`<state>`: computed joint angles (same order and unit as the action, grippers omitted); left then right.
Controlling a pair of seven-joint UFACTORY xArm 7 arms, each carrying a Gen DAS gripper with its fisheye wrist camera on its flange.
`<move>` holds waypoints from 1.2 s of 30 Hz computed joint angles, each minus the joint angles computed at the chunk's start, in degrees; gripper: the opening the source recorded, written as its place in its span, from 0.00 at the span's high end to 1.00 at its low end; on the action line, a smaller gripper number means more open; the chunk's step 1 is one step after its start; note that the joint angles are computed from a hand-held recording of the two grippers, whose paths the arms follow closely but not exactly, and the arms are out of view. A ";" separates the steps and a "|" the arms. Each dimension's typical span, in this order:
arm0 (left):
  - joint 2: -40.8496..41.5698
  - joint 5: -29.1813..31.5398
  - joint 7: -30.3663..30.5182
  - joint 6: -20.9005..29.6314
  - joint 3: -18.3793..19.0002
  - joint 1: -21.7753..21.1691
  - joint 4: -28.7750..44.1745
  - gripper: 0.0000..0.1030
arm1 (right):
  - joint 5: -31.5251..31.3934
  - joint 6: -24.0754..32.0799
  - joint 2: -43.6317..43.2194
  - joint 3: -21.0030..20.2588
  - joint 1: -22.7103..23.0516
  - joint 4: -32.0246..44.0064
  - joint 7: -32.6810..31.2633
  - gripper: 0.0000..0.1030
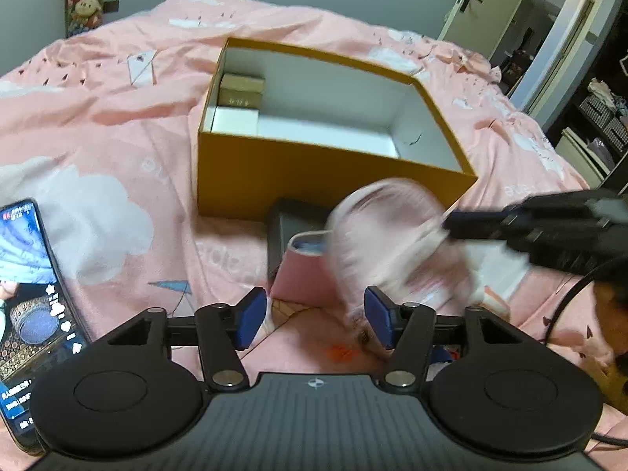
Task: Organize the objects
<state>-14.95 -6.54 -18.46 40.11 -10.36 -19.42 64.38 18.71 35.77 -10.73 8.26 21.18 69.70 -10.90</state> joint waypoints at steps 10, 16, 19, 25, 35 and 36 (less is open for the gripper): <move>6.03 3.84 0.44 1.32 -0.96 0.26 3.10 0.33 | -12.06 -0.53 1.75 0.50 -5.09 1.22 13.96 1.00; 9.33 7.76 4.13 0.19 -1.21 -0.97 5.10 0.33 | -13.53 -0.33 4.72 -0.22 -5.45 1.81 16.33 1.00; 10.17 8.67 7.44 -1.22 -1.12 -1.47 5.50 0.33 | -9.65 1.86 6.06 -1.08 -5.40 3.28 14.11 0.93; 12.79 8.27 9.08 -2.32 -0.99 -1.98 6.76 0.24 | -2.39 6.02 8.24 -2.09 -6.59 5.93 13.32 0.55; 11.38 14.02 1.22 -4.91 -1.40 -2.66 4.46 0.42 | 7.91 11.83 11.06 -2.60 -8.64 7.12 11.31 0.54; 10.87 14.13 0.92 -5.04 -1.43 -2.61 4.11 0.48 | 9.64 12.04 11.08 -2.61 -8.88 6.78 11.08 0.53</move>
